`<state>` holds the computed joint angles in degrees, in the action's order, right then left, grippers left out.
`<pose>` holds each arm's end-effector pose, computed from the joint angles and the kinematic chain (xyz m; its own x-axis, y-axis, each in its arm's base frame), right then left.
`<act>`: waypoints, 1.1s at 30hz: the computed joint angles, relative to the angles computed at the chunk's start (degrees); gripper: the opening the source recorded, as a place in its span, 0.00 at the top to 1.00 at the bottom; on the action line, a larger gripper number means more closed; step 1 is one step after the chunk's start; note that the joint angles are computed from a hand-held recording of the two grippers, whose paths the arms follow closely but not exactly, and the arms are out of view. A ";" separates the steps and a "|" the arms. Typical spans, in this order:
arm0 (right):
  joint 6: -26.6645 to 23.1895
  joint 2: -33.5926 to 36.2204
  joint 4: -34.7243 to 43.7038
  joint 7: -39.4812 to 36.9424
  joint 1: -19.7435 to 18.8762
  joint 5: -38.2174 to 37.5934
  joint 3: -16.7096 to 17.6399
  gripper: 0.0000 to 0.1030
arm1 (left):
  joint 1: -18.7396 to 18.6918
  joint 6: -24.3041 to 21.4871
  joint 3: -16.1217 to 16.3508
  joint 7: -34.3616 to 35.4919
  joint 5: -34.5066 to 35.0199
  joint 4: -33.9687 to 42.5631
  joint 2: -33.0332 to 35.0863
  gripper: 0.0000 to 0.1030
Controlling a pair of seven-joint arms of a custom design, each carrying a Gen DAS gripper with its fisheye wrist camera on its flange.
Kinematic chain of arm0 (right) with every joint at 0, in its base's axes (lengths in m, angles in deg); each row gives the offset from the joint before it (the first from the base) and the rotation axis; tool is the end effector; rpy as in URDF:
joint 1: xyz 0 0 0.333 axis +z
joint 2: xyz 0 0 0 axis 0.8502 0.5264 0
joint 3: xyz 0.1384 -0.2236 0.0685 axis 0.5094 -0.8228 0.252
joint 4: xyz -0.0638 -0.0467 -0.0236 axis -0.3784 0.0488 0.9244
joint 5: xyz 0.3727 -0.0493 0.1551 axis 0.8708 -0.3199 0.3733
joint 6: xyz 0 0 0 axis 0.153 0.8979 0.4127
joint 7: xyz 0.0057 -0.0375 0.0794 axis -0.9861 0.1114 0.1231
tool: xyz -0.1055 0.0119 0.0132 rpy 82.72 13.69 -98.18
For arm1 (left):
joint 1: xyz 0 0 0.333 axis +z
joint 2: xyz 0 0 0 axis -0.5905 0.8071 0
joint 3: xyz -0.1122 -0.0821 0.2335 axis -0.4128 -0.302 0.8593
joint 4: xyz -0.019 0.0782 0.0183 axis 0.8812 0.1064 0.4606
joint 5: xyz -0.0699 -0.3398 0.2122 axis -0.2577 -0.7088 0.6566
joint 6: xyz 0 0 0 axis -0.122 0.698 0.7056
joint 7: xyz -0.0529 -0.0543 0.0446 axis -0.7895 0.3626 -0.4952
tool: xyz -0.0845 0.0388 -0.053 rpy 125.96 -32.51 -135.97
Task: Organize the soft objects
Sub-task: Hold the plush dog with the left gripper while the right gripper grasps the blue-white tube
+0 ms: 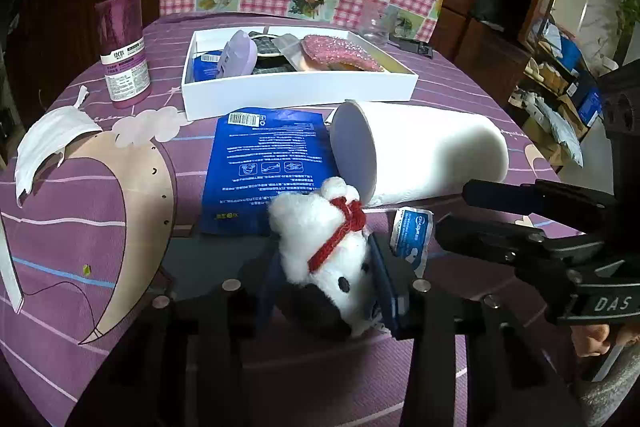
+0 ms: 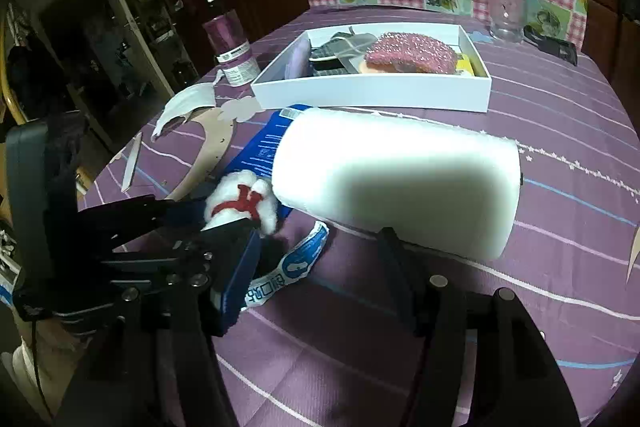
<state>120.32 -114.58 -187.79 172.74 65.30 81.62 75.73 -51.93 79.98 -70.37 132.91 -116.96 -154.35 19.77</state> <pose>0.4233 0.0687 0.4991 0.0281 -0.9755 -0.2184 -0.7753 0.1166 -0.6207 0.5175 -0.1966 0.4695 -0.6409 -0.7429 0.1933 -0.6414 0.3799 -0.6666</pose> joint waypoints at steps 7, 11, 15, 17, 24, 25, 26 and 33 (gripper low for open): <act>0.56 0.25 -0.27 0.71 0.29 0.97 -0.86 0.40 | -0.06 0.04 0.02 0.15 -0.22 -0.10 -0.14 0.65; -0.35 1.05 0.24 -0.18 1.21 2.89 -2.12 0.55 | -0.14 -0.49 0.53 1.10 -1.57 -0.40 -0.61 0.66; -0.30 1.17 0.21 -1.02 1.80 4.58 -2.72 0.62 | 0.11 -0.06 0.80 1.20 -2.91 -0.68 -0.98 0.67; -0.35 1.15 0.16 -1.59 2.13 5.33 -2.93 0.64 | 0.28 0.68 0.89 0.64 -3.20 -0.79 -1.10 0.67; -1.39 3.09 1.44 -1.85 1.43 5.75 -2.20 0.65 | 1.16 0.24 0.77 -2.59 -1.86 0.14 -0.09 0.66; -1.60 3.57 1.85 -1.46 0.82 4.74 -1.49 0.65 | 1.18 0.32 0.70 -2.64 -1.76 0.15 -0.03 0.66; -1.78 3.99 2.19 -1.47 0.62 4.03 -1.18 0.65 | 1.24 0.24 0.69 -2.79 -1.65 0.19 0.01 0.65; -2.60 7.21 4.51 1.30 -2.13 -4.49 2.75 0.64 | 1.24 1.82 0.17 -4.23 0.12 -0.34 0.10 0.60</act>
